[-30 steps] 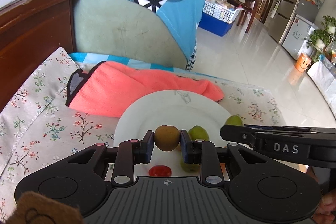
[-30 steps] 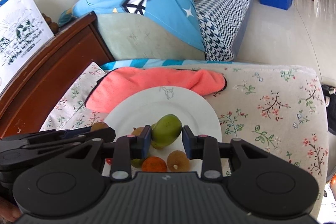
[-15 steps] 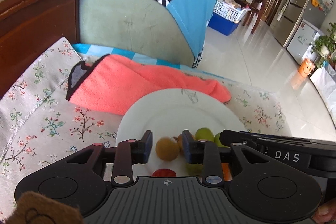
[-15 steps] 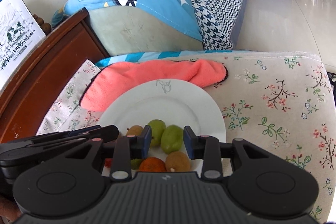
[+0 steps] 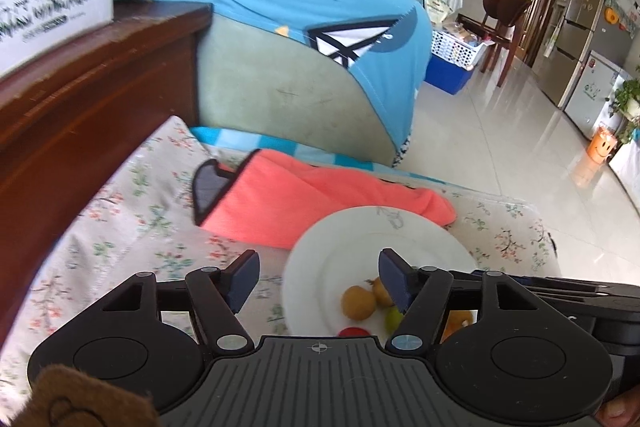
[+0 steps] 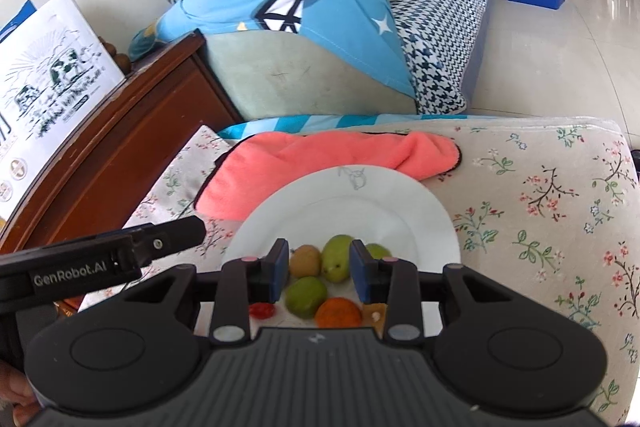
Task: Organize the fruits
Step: 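Withdraw both open tools from the plate back toward the fruit pile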
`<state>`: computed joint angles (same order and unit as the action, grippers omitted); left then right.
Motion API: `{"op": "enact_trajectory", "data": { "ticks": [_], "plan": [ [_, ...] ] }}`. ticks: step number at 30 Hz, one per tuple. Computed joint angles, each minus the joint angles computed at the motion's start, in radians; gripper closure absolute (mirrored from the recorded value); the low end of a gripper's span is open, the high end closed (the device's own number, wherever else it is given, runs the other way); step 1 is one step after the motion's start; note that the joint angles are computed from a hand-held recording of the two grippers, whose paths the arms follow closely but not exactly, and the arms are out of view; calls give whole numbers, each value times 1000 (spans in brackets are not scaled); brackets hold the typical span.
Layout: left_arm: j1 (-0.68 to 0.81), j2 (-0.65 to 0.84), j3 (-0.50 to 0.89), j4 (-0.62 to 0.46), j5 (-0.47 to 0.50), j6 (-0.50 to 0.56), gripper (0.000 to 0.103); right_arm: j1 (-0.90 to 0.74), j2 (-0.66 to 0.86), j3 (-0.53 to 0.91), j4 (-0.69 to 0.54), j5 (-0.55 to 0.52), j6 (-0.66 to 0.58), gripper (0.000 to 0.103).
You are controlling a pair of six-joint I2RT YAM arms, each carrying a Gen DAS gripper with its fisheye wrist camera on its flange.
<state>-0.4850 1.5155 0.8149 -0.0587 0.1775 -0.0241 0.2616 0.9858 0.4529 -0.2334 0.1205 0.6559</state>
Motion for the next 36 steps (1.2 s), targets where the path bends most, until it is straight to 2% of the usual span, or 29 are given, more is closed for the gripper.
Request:
{"op": "enact_trajectory", "data": {
  "ticks": [13,19,36],
  "plan": [
    [126,-80,-61,-84,27,80,36,256,-27,10,-56,124,58,68],
    [179,-97,-84,-115,43,110,36,366,-8,10,-48,150,92,68],
    [307,-65,-132,-170,88,195,36,452,239,52,70,98,65,68]
  ]
}}
